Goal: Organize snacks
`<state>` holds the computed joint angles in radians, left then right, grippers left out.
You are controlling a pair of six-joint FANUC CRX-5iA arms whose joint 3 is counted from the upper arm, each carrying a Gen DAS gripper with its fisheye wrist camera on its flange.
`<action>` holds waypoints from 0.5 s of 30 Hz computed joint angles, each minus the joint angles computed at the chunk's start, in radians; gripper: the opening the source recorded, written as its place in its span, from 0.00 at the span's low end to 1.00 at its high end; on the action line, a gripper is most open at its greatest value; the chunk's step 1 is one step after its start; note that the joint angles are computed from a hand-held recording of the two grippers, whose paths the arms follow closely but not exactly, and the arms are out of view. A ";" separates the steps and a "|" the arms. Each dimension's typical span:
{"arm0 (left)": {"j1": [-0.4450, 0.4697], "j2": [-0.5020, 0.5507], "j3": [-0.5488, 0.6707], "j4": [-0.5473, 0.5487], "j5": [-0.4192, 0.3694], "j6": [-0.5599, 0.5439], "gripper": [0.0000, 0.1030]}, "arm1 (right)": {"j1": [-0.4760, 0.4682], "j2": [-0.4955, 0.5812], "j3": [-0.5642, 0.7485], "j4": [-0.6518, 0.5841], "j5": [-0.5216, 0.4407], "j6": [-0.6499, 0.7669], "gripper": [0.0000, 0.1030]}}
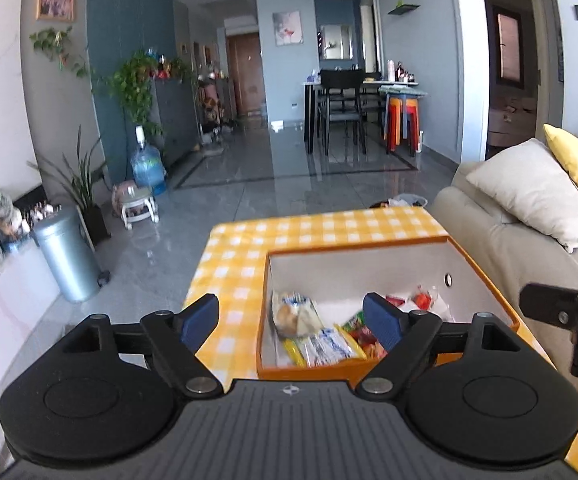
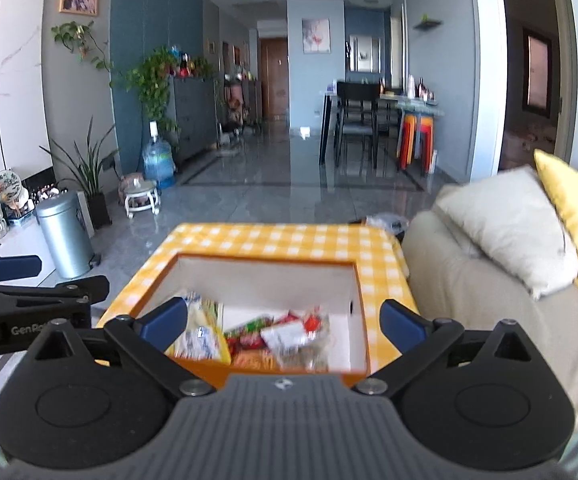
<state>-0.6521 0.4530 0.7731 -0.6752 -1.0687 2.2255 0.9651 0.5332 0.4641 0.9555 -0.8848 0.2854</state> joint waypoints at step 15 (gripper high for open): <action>-0.001 0.081 0.070 0.057 -0.147 -0.032 0.93 | -0.009 0.052 0.053 -0.144 -0.020 0.059 0.96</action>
<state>-0.6528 0.5341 0.8431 -0.6183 -1.2162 2.1936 0.9561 0.5853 0.5171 0.8111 -0.9049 0.3439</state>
